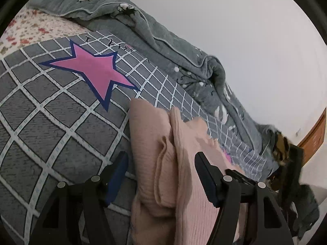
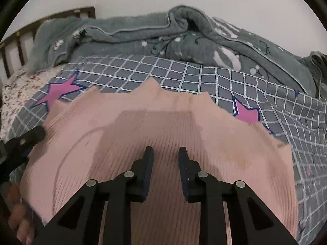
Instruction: Fold small clothes
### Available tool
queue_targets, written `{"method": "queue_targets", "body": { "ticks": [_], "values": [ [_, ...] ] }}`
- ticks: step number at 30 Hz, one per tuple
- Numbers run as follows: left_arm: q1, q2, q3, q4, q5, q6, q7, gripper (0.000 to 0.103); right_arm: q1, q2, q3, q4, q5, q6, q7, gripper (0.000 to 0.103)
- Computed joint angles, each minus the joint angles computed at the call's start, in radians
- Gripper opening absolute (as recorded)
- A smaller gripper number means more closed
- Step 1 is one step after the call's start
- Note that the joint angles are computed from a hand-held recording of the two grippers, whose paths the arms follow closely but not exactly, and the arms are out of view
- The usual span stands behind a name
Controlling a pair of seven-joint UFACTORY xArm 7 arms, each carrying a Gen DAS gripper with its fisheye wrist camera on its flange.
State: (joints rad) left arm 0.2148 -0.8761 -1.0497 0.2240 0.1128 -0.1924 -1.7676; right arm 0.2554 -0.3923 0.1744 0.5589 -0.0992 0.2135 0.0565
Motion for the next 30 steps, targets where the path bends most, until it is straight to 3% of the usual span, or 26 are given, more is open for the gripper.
{"method": "queue_targets", "body": {
  "ticks": [3,8,15,21,24,30],
  "values": [
    [0.019,0.026,0.011,0.003,0.019,-0.035,0.040,0.065,-0.037,0.089,0.028,0.102,-0.029,0.067,0.043,0.022],
    [0.066,0.076,-0.005,0.011,-0.004,-0.092,0.102,0.065,-0.014,0.197,-0.011,0.186,0.017,0.115,0.065,0.022],
    [0.092,0.115,-0.033,0.045,-0.048,-0.080,0.153,0.065,-0.020,-0.029,0.006,-0.040,-0.050,-0.010,0.071,0.022],
    [0.055,0.111,-0.038,0.037,-0.085,-0.089,0.138,0.065,0.063,-0.294,-0.060,-0.298,-0.020,-0.111,-0.043,0.022],
    [0.025,0.102,-0.040,0.044,-0.085,-0.067,0.130,0.065,0.133,-0.405,-0.130,-0.387,0.020,-0.111,-0.096,0.022],
    [-0.002,0.098,-0.044,0.041,-0.082,-0.059,0.094,0.063,0.174,-0.511,-0.180,-0.470,0.068,-0.101,-0.174,0.022]
  ]
}}
